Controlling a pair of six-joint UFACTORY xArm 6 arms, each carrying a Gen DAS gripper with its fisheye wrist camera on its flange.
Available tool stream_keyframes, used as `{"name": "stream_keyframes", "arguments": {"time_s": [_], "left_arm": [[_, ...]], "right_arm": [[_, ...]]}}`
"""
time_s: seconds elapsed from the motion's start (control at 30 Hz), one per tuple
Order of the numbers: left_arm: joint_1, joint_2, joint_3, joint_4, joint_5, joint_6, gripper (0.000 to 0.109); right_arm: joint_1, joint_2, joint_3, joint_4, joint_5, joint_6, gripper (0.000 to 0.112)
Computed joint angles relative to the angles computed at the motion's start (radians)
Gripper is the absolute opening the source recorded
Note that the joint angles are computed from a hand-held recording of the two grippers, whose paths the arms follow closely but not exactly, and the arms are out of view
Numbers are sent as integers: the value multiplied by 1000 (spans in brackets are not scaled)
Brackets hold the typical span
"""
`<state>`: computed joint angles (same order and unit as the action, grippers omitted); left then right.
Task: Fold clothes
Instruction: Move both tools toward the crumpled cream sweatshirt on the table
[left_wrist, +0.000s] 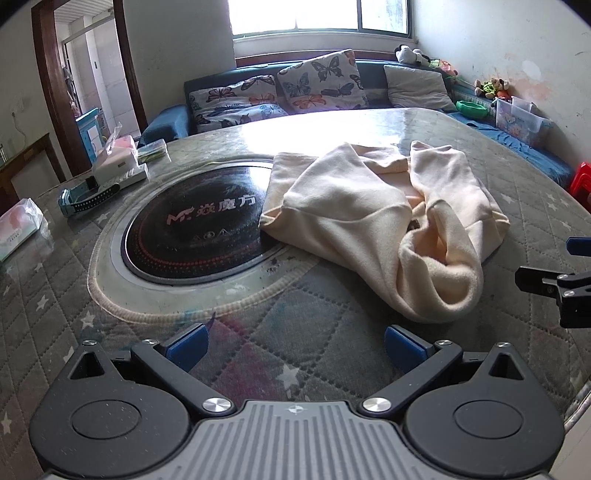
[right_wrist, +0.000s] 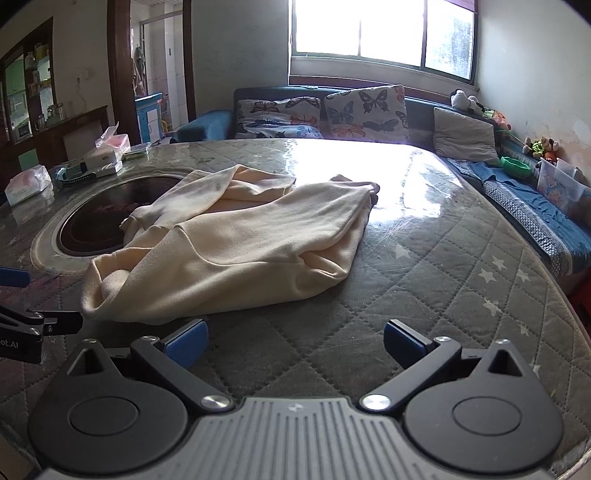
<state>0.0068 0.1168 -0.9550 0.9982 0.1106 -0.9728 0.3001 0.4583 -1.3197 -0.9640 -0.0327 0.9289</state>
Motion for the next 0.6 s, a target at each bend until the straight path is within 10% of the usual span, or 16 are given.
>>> {"name": "stream_keyframes", "arguments": {"time_s": [0.6], "left_arm": [[7, 27, -34, -79, -17, 95, 103]], "right_arm": [[30, 34, -31, 279, 13, -295, 101]]}}
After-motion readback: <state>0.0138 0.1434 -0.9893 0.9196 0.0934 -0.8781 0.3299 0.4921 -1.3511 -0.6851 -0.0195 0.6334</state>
